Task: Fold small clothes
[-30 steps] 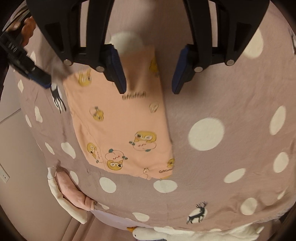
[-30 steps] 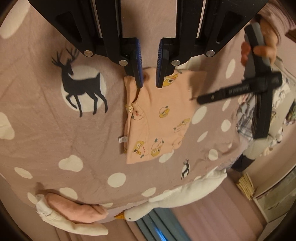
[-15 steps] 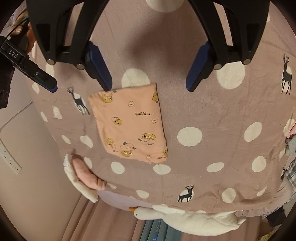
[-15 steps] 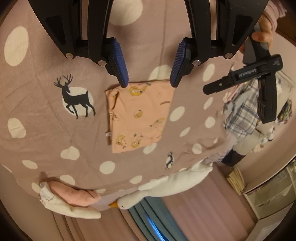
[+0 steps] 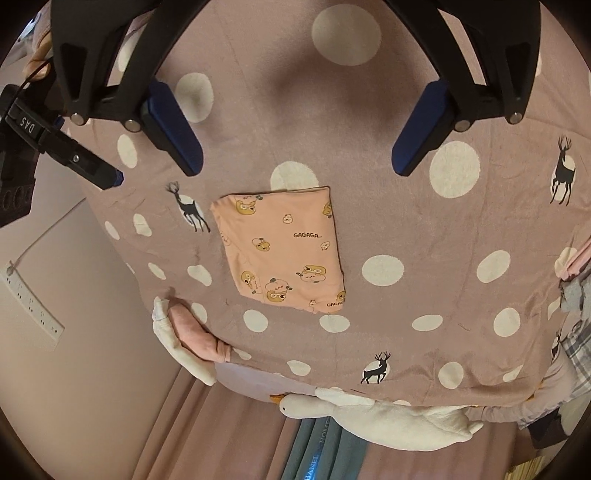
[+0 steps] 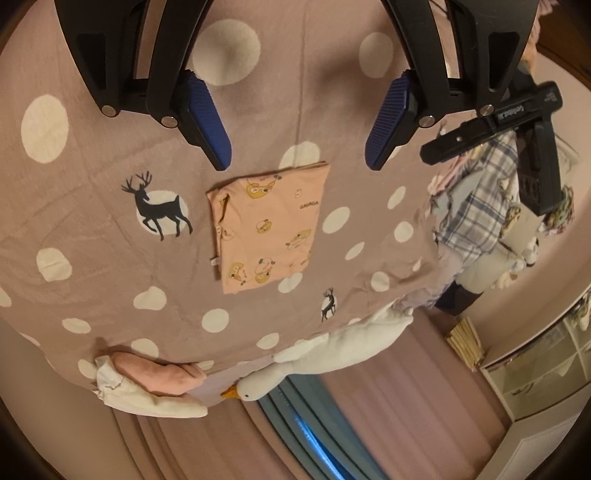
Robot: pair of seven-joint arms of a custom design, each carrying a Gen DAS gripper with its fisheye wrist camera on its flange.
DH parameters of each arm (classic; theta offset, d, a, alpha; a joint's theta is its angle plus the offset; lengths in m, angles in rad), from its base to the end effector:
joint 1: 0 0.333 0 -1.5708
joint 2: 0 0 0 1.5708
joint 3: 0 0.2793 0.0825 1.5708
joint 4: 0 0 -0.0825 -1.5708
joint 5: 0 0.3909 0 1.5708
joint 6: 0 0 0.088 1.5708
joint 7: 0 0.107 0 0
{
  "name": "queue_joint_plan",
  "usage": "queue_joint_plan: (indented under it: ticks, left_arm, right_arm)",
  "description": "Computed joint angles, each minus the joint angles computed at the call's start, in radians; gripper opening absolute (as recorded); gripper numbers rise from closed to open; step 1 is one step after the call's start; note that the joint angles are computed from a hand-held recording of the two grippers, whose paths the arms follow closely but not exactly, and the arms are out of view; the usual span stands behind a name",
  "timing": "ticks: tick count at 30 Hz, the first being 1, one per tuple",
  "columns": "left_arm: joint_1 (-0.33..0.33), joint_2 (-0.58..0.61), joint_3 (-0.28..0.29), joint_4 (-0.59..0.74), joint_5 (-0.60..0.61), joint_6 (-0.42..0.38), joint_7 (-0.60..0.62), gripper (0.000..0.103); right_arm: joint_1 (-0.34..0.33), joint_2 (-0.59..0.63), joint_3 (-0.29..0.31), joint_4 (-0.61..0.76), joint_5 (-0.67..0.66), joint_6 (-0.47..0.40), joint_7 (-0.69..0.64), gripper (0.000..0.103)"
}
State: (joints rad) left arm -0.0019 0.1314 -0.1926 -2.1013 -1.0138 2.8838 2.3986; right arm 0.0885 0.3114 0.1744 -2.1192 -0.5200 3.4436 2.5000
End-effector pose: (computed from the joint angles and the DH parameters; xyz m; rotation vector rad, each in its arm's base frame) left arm 0.5940 -0.0650 0.3708 -1.8024 1.9944 -1.0886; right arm 0.5735 0.2082 0.3450 -1.4300 1.6182 -0.2987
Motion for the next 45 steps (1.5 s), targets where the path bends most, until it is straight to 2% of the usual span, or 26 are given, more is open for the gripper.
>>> queue_joint_plan:
  ticks: [3, 6, 9, 13, 16, 18, 23, 28, 31, 37, 41, 45]
  left_arm:
    - [-0.006, 0.013, 0.005, 0.015, 0.035, 0.008, -0.049, 0.102]
    - [0.006, 0.036, -0.002, 0.045, 0.029, -0.015, -0.055, 0.102]
    - [0.022, 0.074, 0.0, 0.093, 0.044, -0.073, -0.076, 0.102]
    - [0.042, 0.133, -0.009, 0.158, 0.049, -0.104, -0.097, 0.102]
    - [0.068, 0.193, -0.027, 0.227, 0.037, -0.149, -0.085, 0.102]
    - [0.068, 0.24, -0.02, 0.28, 0.095, -0.191, -0.131, 0.102]
    - [0.069, 0.362, -0.02, 0.414, 0.235, -0.262, -0.227, 0.102]
    - [0.05, 0.49, -0.006, 0.569, 0.378, -0.323, -0.35, 0.102]
    - [0.038, 0.563, -0.002, 0.66, 0.456, -0.335, -0.416, 0.102]
    - [0.04, 0.682, -0.024, 0.82, 0.531, -0.379, -0.472, 0.102]
    - [0.031, 0.744, -0.027, 0.905, 0.573, -0.406, -0.499, 0.102]
    - [0.023, 0.805, -0.026, 0.994, 0.61, -0.447, -0.53, 0.101]
  right_arm:
    - [-0.036, 0.002, 0.022, -0.005, -0.024, 0.028, 0.031, 0.086]
    - [-0.105, 0.026, 0.067, 0.021, -0.103, 0.035, 0.109, 0.086]
    - [-0.129, 0.047, 0.074, 0.049, -0.135, 0.027, 0.154, 0.086]
    - [-0.165, 0.09, 0.095, 0.099, -0.18, 0.028, 0.202, 0.087]
    - [-0.214, 0.128, 0.139, 0.143, -0.217, -0.006, 0.225, 0.087]
    - [-0.292, 0.172, 0.217, 0.182, -0.251, -0.035, 0.232, 0.087]
    - [-0.543, 0.357, 0.5, 0.282, -0.304, -0.115, 0.152, 0.094]
    - [-0.669, 0.567, 0.695, 0.389, -0.282, -0.232, -0.009, 0.095]
    - [-0.675, 0.657, 0.741, 0.464, -0.239, -0.297, -0.092, 0.096]
    - [-0.625, 0.744, 0.748, 0.603, -0.149, -0.404, -0.213, 0.096]
    - [-0.559, 0.763, 0.704, 0.697, -0.096, -0.471, -0.256, 0.096]
    - [-0.52, 0.802, 0.694, 0.774, -0.046, -0.516, -0.333, 0.096]
